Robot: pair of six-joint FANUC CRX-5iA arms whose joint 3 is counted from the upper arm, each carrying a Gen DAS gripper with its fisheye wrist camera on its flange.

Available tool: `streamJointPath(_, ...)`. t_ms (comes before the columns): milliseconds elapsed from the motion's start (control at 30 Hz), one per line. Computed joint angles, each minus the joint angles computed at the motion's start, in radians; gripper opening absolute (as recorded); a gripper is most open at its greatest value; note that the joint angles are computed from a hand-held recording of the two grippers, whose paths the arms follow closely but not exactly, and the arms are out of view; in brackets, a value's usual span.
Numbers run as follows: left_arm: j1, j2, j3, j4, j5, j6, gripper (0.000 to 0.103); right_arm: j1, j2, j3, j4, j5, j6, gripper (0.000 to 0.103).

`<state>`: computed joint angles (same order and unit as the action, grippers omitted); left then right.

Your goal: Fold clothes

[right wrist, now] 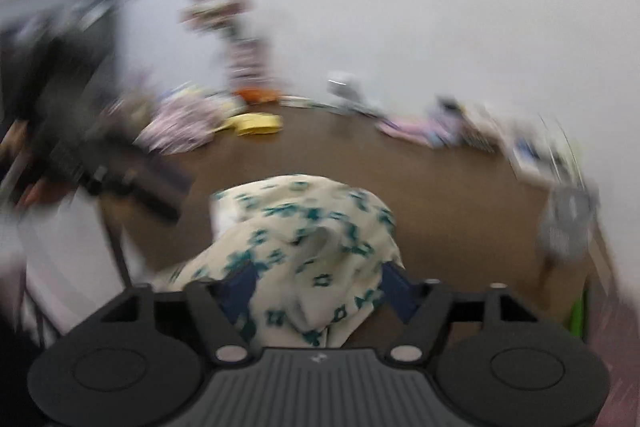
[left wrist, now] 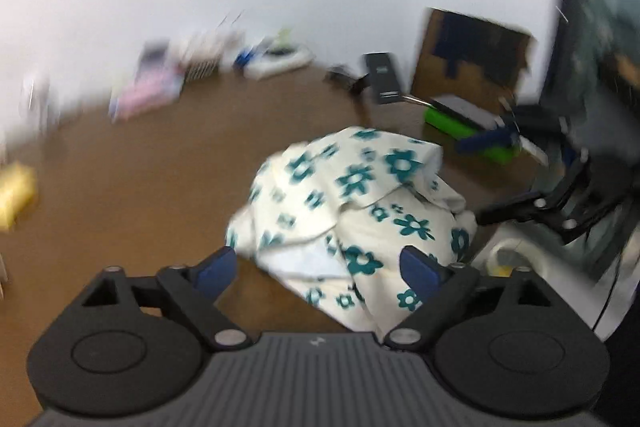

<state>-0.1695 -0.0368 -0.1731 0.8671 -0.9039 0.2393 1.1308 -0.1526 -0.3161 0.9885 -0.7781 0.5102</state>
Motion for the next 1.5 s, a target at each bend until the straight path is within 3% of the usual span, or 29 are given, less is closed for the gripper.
streamJointPath(67,-0.033,-0.011,-0.042,0.044,0.031,-0.212,0.101,0.022,0.024,0.048,-0.091,-0.021,0.241,0.073)
streamJointPath(167,-0.066,0.003,-0.082,0.105,0.055,-0.499,0.103,0.036,0.081,0.117,-0.181,-0.069,0.538,0.073)
streamJointPath(200,-0.067,0.025,-0.061,0.078,0.037,-0.513,0.103,0.032,0.102,0.128,-0.18,-0.083,0.579,0.071)
streamJointPath(267,-0.059,0.077,0.027,-0.048,-0.045,-0.432,0.103,0.014,0.123,0.158,-0.243,-0.086,0.639,0.068)
streamJointPath(367,-0.058,0.112,0.095,-0.167,-0.125,-0.379,0.094,-0.008,0.126,0.201,-0.364,-0.081,0.656,0.059)
streamJointPath(467,-0.06,0.09,0.062,-0.181,-0.104,-0.395,0.087,0.0,0.113,0.189,-0.367,-0.074,0.632,0.045)
streamJointPath(600,-0.06,0.046,0.012,-0.16,-0.061,-0.421,0.059,0.023,0.092,0.136,-0.284,-0.047,0.543,0.02)
streamJointPath(733,-0.043,0.04,0.037,-0.16,-0.147,-0.447,0.01,0.04,0.09,0.123,-0.224,-0.067,0.496,0.012)
streamJointPath(867,-0.009,0.058,0.103,-0.102,-0.285,-0.395,0.008,0.059,0.064,0.187,-0.309,-0.081,0.563,0.011)
streamJointPath(967,0.022,0.134,0.23,-0.016,-0.404,-0.312,0.008,0.011,0.035,0.266,-0.442,-0.064,0.624,0.011)
streamJointPath(1033,0.026,0.243,0.384,0.021,-0.472,-0.194,0.008,-0.077,0.056,0.401,-0.645,-0.091,0.751,0.011)
streamJointPath(1100,0.02,0.357,0.547,0.028,-0.506,-0.06,0.009,-0.191,0.123,0.57,-0.836,-0.165,0.866,0.012)
streamJointPath(1200,0.003,0.545,0.812,0.01,-0.507,0.237,0.016,-0.332,0.262,0.802,-0.968,-0.291,0.919,0.015)
streamJointPath(1267,-0.008,0.681,1.011,-0.016,-0.522,0.456,0.03,-0.377,0.337,0.88,-0.926,-0.31,0.861,0.024)
streamJointPath(1333,-0.015,0.763,1.114,-0.032,-0.487,0.63,0.04,-0.395,0.388,0.883,-0.798,-0.264,0.746,0.039)
streamJointPath(1400,-0.007,0.732,1.05,-0.069,-0.4,0.74,0.043,-0.384,0.394,0.811,-0.604,-0.202,0.557,0.039)
streamJointPath(1500,0.021,0.602,0.828,-0.086,-0.249,0.811,0.06,-0.364,0.267,0.578,-0.456,-0.039,0.283,0.044)
